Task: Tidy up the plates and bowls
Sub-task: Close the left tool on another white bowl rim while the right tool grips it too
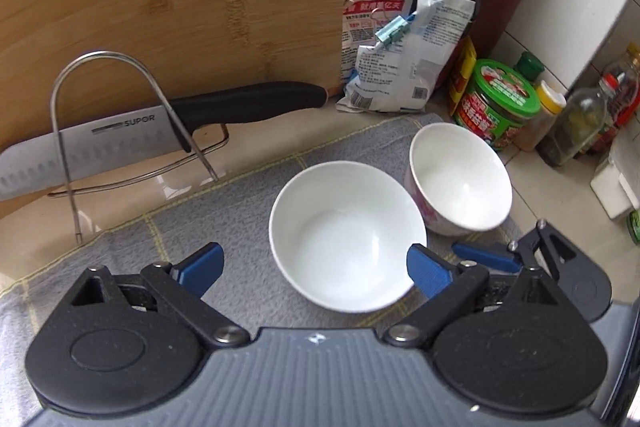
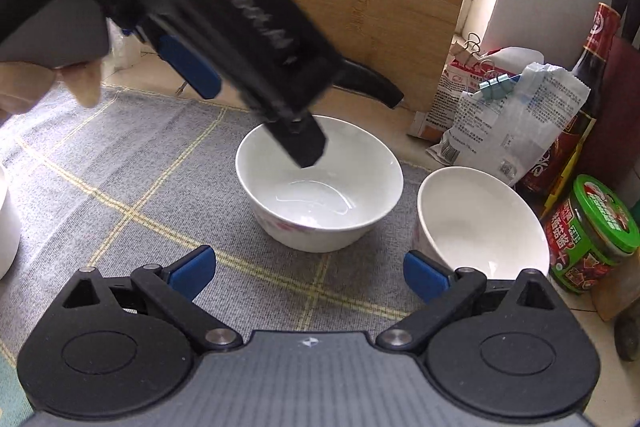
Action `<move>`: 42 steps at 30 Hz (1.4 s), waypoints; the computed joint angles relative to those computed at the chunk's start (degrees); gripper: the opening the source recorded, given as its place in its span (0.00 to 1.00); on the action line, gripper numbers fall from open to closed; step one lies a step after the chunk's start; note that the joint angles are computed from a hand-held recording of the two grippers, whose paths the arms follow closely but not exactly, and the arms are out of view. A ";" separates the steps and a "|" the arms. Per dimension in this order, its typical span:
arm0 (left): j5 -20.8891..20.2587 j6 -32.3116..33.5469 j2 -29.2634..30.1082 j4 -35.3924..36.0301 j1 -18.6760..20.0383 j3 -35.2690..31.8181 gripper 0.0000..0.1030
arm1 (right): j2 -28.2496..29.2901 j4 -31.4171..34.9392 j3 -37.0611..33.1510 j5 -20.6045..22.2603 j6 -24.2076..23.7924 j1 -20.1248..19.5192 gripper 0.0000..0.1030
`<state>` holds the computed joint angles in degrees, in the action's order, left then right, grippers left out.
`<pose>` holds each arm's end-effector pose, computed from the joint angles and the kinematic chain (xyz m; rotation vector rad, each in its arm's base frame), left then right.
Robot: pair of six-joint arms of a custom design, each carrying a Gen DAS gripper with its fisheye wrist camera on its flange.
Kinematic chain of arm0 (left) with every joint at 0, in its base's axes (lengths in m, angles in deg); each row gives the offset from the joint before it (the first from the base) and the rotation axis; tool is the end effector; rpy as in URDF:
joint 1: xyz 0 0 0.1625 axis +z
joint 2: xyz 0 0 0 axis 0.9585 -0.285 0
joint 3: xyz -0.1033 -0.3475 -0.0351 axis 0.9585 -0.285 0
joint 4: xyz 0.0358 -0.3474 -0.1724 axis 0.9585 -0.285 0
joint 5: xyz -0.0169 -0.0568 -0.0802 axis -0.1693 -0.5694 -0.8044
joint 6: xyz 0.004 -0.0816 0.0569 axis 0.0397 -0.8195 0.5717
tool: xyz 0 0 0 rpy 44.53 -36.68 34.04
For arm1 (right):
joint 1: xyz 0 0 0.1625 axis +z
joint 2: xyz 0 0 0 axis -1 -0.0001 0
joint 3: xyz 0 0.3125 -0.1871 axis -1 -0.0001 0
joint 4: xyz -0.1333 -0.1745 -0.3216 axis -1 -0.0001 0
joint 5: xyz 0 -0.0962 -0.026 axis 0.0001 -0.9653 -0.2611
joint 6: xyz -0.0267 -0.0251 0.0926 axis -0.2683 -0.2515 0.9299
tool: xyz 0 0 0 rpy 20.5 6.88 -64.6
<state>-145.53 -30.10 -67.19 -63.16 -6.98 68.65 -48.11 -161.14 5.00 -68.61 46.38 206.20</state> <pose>-0.0895 -0.6191 0.2233 1.1889 2.5403 -0.1817 0.2934 -0.4746 -0.0668 0.4387 -2.1240 0.8437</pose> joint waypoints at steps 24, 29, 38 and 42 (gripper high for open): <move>-3.03 -1.75 11.24 4.92 1.74 -11.11 0.66 | 1.59 -0.05 -3.52 -1.00 -1.20 -1.35 0.86; -3.38 -1.32 11.70 5.24 1.84 -11.47 0.62 | 1.59 -0.96 -3.60 -0.75 -1.57 -1.44 0.86; -2.79 -0.25 11.50 4.61 1.87 -11.21 0.53 | 1.50 -0.87 -3.76 -0.06 -2.17 -1.55 0.82; -2.90 0.84 10.71 4.32 1.79 -10.40 0.54 | 1.42 0.01 -3.82 -0.43 -2.16 -1.28 0.82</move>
